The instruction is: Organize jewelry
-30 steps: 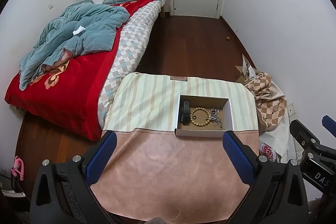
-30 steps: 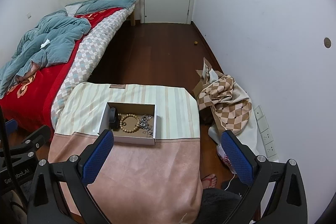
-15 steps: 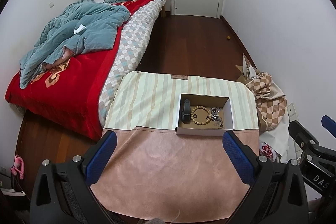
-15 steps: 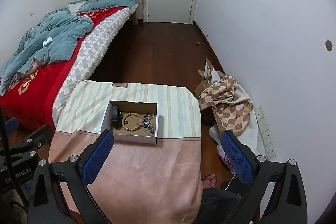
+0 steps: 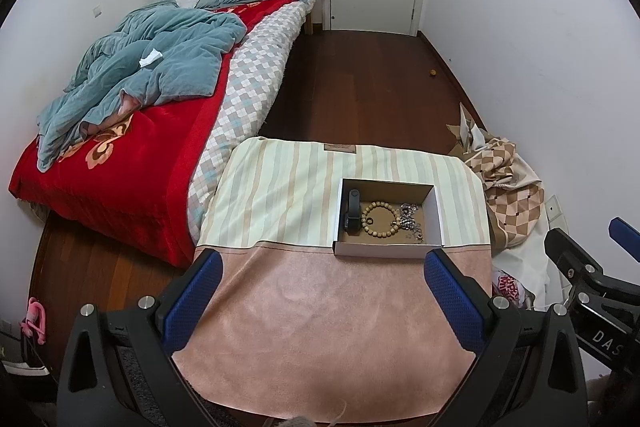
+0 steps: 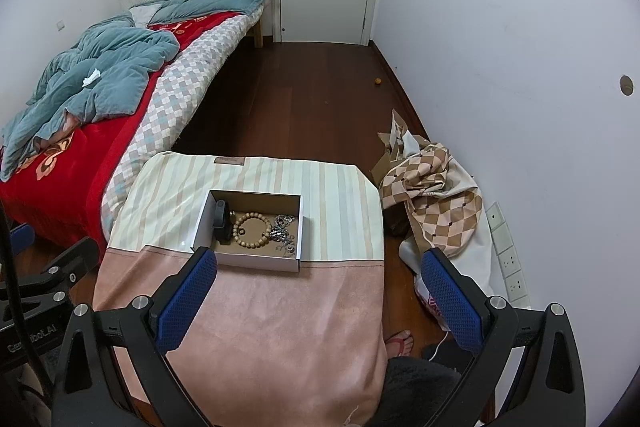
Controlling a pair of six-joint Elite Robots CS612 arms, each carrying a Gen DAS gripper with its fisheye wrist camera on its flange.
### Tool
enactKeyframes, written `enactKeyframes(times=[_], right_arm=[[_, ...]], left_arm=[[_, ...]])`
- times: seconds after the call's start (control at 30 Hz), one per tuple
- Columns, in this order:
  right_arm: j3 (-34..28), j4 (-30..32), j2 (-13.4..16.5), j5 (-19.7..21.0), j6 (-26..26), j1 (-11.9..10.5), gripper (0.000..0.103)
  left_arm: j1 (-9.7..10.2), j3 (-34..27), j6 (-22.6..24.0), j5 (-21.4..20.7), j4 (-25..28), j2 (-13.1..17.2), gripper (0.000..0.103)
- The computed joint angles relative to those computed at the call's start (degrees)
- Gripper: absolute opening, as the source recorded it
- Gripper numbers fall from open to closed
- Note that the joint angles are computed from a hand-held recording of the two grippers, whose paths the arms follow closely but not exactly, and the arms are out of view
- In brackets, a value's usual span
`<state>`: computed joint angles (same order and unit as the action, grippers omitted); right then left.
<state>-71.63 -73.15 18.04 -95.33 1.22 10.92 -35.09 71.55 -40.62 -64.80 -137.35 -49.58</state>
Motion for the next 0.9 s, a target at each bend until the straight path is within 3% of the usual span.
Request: enactKeyframes(times=[0.9], right_arm=[[-0.45, 0.44, 0.22, 0.33, -0.11, 0.13, 0.103]], left_arm=[[-0.14, 0.62, -0.18, 1.11, -0.48, -0.43, 0.103]])
